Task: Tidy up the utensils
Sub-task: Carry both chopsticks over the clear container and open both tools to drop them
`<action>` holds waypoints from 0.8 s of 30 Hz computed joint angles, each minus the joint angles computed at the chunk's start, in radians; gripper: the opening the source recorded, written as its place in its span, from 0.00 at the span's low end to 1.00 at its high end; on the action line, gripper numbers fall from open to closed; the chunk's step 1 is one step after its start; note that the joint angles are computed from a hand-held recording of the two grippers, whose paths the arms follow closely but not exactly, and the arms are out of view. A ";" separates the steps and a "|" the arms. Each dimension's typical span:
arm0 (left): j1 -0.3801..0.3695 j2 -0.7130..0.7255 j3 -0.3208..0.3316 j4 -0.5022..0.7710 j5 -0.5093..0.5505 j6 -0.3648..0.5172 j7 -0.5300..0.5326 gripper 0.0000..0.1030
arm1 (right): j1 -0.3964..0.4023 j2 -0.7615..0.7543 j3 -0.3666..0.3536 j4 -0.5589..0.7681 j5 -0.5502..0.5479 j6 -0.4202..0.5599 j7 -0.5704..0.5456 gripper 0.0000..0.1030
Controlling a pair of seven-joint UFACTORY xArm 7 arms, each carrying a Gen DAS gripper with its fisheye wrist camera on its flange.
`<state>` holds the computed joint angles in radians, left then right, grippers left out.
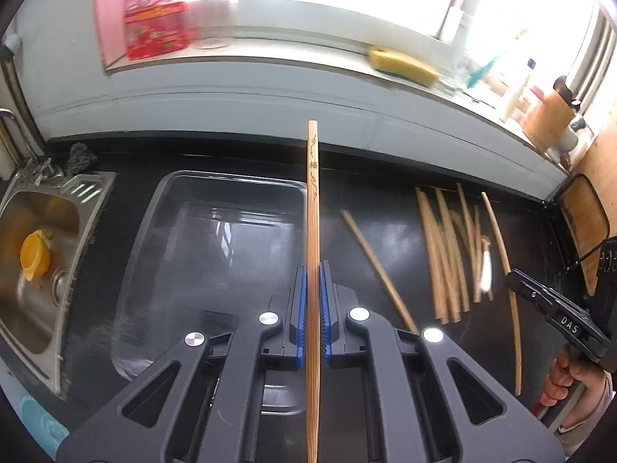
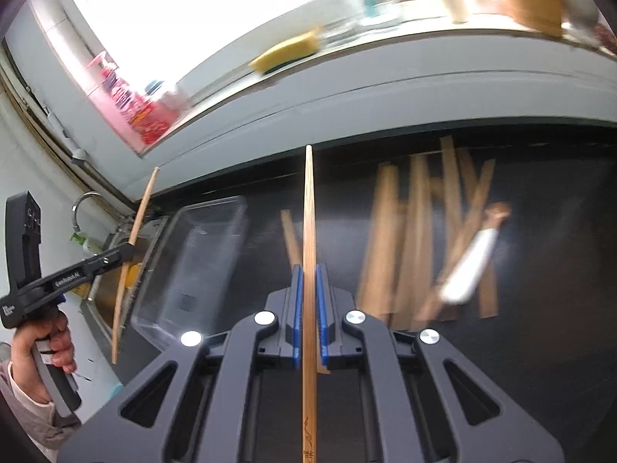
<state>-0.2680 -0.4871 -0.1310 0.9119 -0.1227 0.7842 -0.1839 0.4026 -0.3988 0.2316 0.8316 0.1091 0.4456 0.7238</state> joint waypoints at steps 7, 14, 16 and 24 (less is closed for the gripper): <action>0.026 0.012 0.143 -0.019 -0.064 0.009 0.256 0.06 | -0.008 0.307 0.146 0.306 -0.268 0.017 0.269 0.07; 0.072 0.088 0.203 0.027 -0.174 0.044 0.454 0.06 | 0.117 0.523 0.111 0.551 -0.473 0.123 0.475 0.07; 0.085 0.112 0.203 0.039 -0.202 0.054 0.492 0.06 | 0.168 0.591 0.086 0.632 -0.515 0.163 0.517 0.07; 0.134 0.214 0.195 0.083 -0.306 0.071 0.574 0.06 | 0.297 0.732 -0.017 0.793 -0.513 0.234 0.551 0.07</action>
